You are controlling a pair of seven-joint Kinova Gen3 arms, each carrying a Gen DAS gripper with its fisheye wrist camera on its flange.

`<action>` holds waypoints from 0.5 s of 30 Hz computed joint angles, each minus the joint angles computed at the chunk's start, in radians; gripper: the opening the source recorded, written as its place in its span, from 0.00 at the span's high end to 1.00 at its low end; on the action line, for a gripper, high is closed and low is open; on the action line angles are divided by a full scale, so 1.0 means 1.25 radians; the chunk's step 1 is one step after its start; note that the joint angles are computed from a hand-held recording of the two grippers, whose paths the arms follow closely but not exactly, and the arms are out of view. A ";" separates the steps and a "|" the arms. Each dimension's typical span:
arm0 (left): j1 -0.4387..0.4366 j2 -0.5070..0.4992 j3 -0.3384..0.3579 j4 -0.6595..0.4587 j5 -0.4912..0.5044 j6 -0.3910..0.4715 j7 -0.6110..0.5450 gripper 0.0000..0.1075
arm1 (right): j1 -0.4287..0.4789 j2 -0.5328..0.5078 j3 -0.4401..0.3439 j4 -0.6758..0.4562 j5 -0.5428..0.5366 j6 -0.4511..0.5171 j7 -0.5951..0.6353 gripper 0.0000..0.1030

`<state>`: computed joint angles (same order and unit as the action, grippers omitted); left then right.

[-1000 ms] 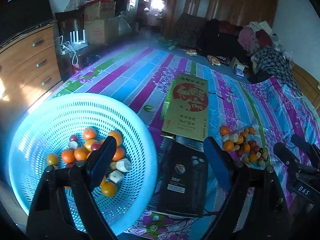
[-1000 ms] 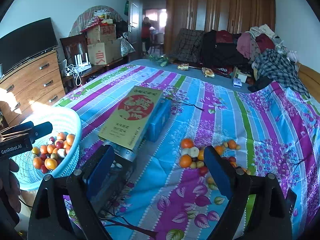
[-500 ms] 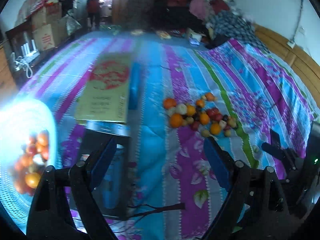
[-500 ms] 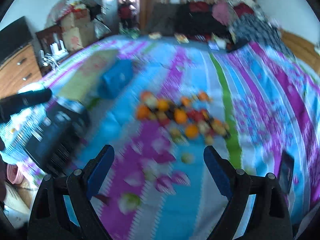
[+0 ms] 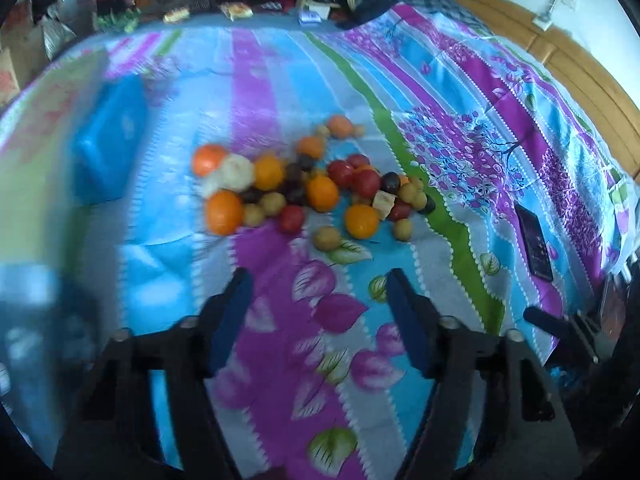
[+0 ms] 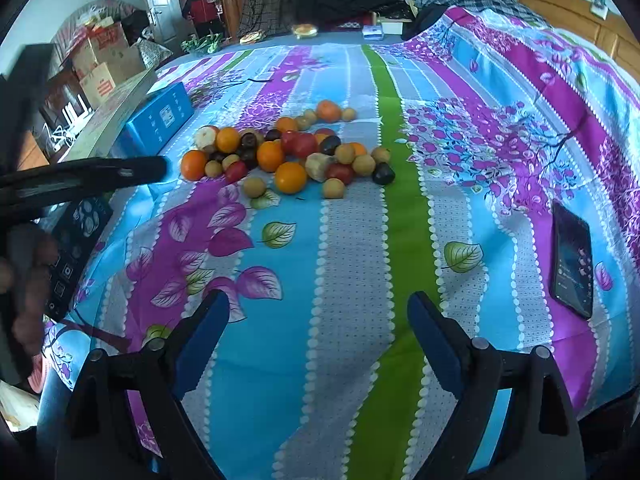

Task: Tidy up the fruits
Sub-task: 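Move both open tools back over the fruit pile, then grasp a red tomato with the left tool while the right tool grasps an orange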

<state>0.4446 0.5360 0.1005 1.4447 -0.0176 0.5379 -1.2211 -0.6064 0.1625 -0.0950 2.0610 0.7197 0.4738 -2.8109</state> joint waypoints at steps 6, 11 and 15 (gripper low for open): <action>-0.048 0.097 0.030 -0.090 0.064 0.035 -0.004 0.66 | 0.049 0.020 0.016 0.018 -0.076 -0.057 0.082 0.15; -0.004 0.152 -0.019 -0.174 0.045 0.077 0.048 0.66 | 0.074 0.039 0.039 0.028 -0.136 -0.093 0.147 0.15; 0.003 0.179 -0.032 -0.206 0.023 0.090 0.072 0.66 | 0.088 0.047 0.049 0.029 -0.185 -0.124 0.208 0.15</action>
<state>0.4487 0.7592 0.0605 1.1878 0.0116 0.6509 -1.1314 -0.4962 0.2218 -0.0334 2.0976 0.4886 0.3188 -2.5513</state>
